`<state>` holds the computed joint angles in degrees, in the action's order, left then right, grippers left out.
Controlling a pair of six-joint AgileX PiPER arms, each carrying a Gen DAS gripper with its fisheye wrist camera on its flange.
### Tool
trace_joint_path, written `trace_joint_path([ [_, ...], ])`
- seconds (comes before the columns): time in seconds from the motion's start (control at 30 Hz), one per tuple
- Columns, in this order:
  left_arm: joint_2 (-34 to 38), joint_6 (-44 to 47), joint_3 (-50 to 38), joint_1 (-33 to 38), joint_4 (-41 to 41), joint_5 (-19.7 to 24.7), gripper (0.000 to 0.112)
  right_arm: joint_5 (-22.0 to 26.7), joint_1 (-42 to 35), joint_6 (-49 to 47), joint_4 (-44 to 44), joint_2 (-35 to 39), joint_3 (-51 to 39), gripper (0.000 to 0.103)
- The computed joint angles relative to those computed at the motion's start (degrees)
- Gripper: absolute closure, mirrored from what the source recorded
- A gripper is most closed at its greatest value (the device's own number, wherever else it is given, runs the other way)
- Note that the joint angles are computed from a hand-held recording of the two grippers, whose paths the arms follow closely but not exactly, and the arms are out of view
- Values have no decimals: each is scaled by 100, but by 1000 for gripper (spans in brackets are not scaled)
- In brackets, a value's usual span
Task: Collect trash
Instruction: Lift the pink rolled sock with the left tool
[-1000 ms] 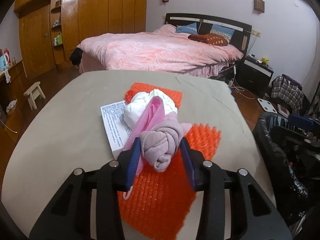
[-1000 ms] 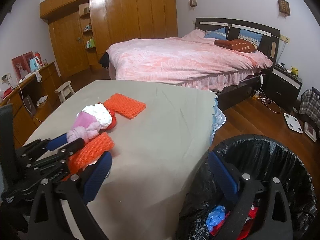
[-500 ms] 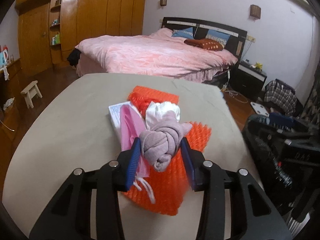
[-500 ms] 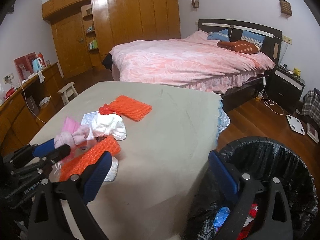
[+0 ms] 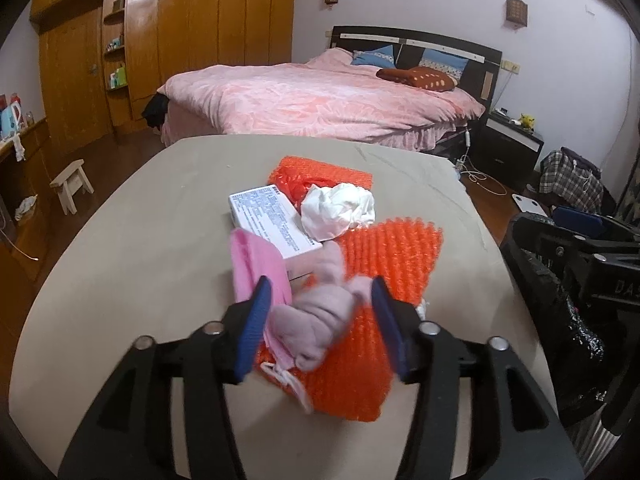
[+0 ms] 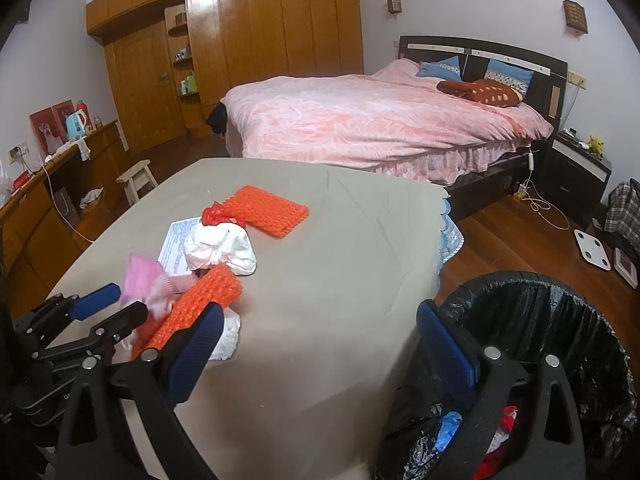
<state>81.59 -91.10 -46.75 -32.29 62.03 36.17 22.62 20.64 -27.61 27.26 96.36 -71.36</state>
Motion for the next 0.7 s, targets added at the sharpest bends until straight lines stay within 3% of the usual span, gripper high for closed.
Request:
trace_joint_path([
  [0.27, -170, -176, 52, -278, 302, 327, 57, -11, -9, 44, -19, -17, 40, 8],
  [0.7, 331, -36, 74, 228, 305, -548, 68, 3, -4, 95, -85, -9, 56, 8],
])
